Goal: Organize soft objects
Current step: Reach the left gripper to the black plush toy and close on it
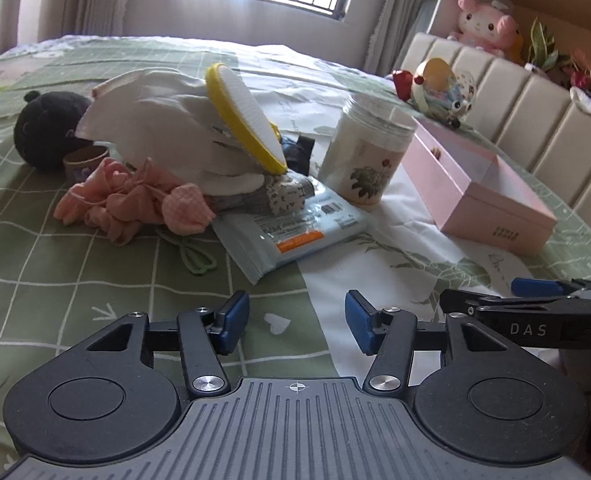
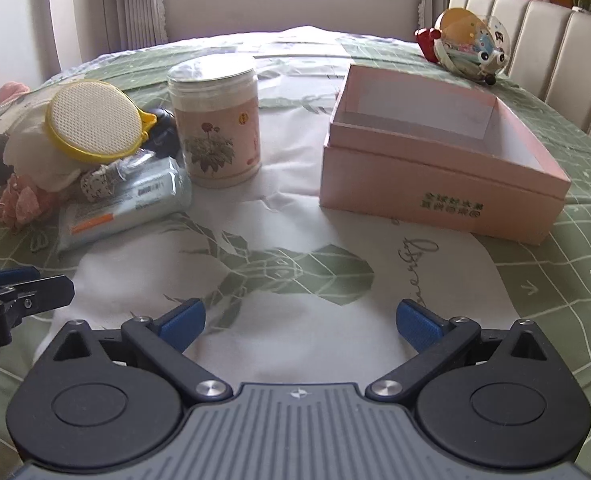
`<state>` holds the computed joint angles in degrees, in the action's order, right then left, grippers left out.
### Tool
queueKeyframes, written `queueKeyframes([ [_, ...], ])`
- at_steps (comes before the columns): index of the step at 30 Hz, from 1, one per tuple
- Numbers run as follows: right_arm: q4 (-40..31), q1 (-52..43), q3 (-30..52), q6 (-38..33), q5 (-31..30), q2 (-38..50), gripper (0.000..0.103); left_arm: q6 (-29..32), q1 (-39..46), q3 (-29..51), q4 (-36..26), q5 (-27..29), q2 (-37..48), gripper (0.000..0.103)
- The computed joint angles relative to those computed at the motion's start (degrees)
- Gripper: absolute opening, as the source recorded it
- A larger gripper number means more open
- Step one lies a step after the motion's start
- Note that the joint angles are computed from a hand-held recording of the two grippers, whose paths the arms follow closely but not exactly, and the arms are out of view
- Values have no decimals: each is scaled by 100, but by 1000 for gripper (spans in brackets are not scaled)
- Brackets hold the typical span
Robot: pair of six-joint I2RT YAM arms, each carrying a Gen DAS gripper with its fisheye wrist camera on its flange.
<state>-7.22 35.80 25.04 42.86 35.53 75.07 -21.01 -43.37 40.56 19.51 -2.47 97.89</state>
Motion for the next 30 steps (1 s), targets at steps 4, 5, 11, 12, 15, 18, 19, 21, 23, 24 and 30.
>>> queueKeyframes([
  [4,5,222,362,-95,233,30,102,155,392,-437,219,63,-654,58],
  [5,43,257,435,-171,245,5,102,235,508,-545,237,-31,-854,58],
  [11,468,550,735,-714,392,108,102,622,1697,-829,-167,-155,-1707,58],
  [12,517,549,784,-792,296,153,102,664,1999,-744,-275,-60,-1718,58],
  [15,694,589,909,-931,98,359,102,650,2828,-212,-521,516,-1444,58],
  [18,792,632,970,-976,-89,568,102,597,3347,874,-881,1276,-673,58],
  [19,795,657,993,-1001,-126,621,102,581,3369,1341,-1055,1331,-356,58],
  [21,843,771,987,-1050,-90,704,102,608,3364,2332,-1399,1506,312,58],
  [23,851,830,1002,-1162,-39,784,102,977,3280,3572,-2235,1686,1076,58],
  [24,839,843,992,-1204,-29,778,102,1297,3217,4217,-2818,1660,1445,58],
  [30,991,685,679,-1376,-252,577,102,2479,2843,5948,-4447,579,2681,64],
])
